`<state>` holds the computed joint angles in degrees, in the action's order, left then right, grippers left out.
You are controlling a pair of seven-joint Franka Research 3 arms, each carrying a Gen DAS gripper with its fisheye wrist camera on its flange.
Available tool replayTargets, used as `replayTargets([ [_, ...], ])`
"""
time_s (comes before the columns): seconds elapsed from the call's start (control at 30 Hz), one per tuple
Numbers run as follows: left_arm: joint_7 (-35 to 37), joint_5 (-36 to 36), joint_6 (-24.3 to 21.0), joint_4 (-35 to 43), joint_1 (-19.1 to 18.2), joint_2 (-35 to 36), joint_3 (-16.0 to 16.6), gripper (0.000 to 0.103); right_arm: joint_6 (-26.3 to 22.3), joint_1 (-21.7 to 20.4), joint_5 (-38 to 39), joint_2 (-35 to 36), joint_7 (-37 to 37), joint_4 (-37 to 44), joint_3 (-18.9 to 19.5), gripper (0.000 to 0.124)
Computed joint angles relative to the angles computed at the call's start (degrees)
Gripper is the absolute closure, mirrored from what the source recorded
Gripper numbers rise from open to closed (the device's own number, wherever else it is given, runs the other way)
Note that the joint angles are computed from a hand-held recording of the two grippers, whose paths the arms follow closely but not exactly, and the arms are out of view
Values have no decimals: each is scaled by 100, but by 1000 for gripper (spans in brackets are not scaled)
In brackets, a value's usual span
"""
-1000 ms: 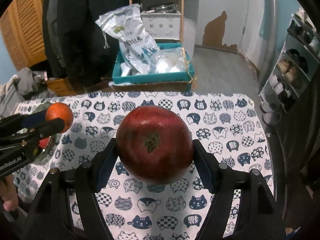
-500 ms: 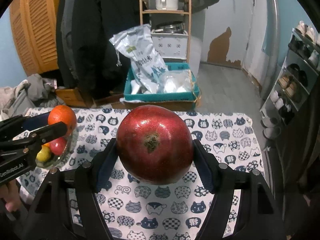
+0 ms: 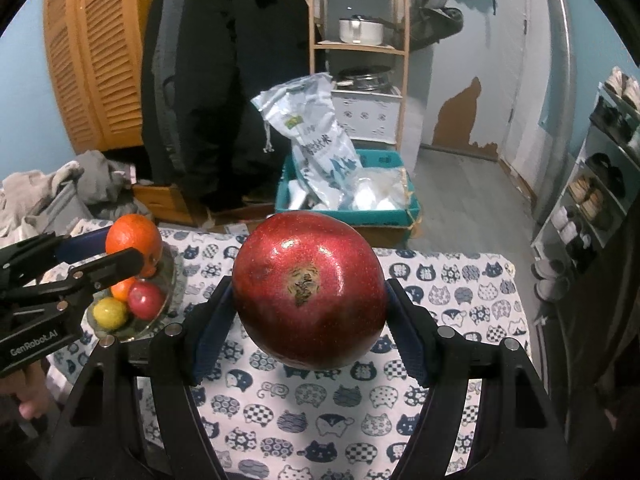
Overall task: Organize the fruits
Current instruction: 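Lift the pomegranate and tangerine with both tools toward the green bowl, then lower the pomegranate and tangerine into the bowl and open both tools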
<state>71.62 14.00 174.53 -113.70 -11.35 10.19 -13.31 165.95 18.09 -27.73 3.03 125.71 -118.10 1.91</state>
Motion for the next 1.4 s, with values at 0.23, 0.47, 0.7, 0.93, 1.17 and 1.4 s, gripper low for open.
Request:
replayTargets([
  [0.23, -146, 59, 96, -201, 62, -177, 116, 62, -66, 145, 277, 218, -267, 293, 39, 51],
  [0.47, -301, 89, 152, -411, 178, -315, 210, 62, -154, 371, 787, 562, -686, 725, 1, 51],
  [0.7, -320, -67, 192, -666, 394, -465, 253, 62, -279, 641, 1157, 998, -1019, 1265, -50, 51],
  [0.93, 54, -709, 225, -919, 702, -614, 232, 62, -511, 796, 1881, 1575, -1631, 1970, 52, 51],
  [1.17, -159, -636, 158, -1000, 843, -625, 471, 62, -950, 1082, 2291, 2289, -2027, 2914, 16, 51],
  [1.4, -522, -401, -52, -1009, 1082, -498, 611, 62, -1441, 1329, 2446, 3087, -2262, 3972, -31, 51],
])
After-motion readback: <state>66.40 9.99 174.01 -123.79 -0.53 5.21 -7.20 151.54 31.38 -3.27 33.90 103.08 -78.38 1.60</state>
